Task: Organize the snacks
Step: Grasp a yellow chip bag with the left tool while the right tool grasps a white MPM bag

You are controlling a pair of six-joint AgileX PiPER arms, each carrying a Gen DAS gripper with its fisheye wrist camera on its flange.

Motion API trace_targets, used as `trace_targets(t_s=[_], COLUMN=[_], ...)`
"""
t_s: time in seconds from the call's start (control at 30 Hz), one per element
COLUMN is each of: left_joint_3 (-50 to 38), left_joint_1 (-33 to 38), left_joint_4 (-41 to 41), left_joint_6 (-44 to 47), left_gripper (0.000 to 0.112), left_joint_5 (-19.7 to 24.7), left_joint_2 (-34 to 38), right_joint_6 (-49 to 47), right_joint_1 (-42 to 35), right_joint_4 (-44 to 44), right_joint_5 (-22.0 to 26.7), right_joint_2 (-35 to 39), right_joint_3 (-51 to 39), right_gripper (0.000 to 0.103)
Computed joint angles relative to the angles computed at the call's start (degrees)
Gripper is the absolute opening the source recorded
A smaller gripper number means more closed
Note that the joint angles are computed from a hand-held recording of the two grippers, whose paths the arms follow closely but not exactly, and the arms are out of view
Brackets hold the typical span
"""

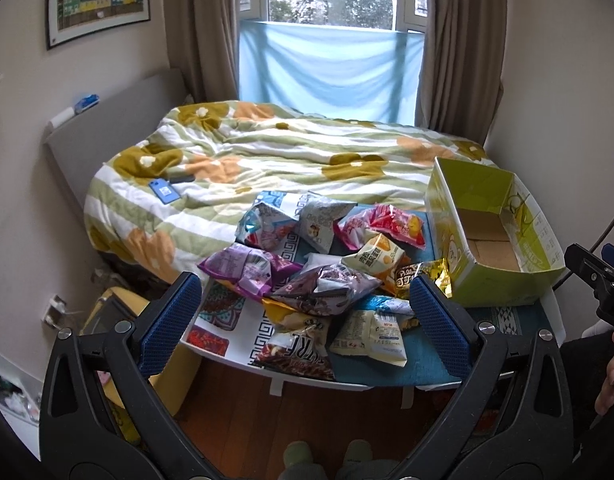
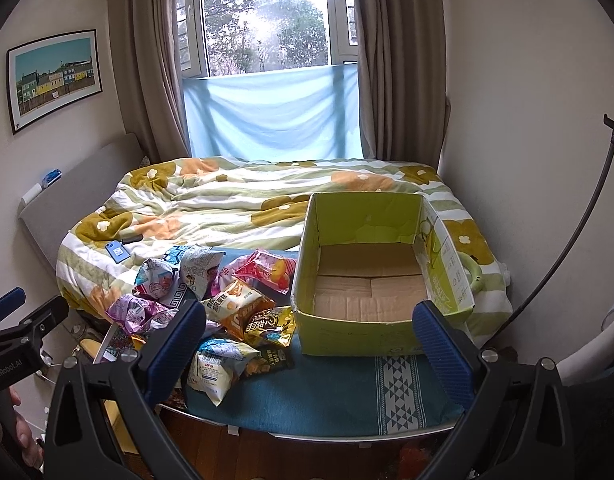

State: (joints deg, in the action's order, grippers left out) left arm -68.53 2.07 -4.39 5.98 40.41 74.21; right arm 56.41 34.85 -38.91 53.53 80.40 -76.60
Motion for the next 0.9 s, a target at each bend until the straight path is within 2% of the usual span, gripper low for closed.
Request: trace_targets(t_s=[0.1,0.33,0.57,0.77,0.9], left_joint_3=[3.2,4.8,0.1,-6.7,-11.1], left_joint_1=[1.0,5.9,9.8,12.5,12.6], left_joint_4=[-1.3,-11.4,-18.2,-21.8,-22.0], left_joint_6=[1.1,14.5,26.9,33.6,35.7], left_gripper=[0.102,0.102,0.102,0.102,0.102], left_joint_5=[-1.0,-1.5,0.3,6.1,8.1], left_joint_2=[0.7,8.7,20.6,31.9,38.0], right_joint_6=[-4.9,-6.6,-3.1,-0.6,1.4], right_joint_1=[-3.5,-7.3,-5.4,-5.0,-4.6], right_joint_4=[4.8,12.2,15.2,19.7,20.6], right_joint_5=[-4.6,-12.6,-12.5,-15.7,-17.2], right_joint_2=[-0.2,2.1,10.5,17.1,22.4], right_joint_3=[2.4,6.9,3.5,2.3,0.3], right_gripper=[0.103,0.103,0.103,0.103,0.103])
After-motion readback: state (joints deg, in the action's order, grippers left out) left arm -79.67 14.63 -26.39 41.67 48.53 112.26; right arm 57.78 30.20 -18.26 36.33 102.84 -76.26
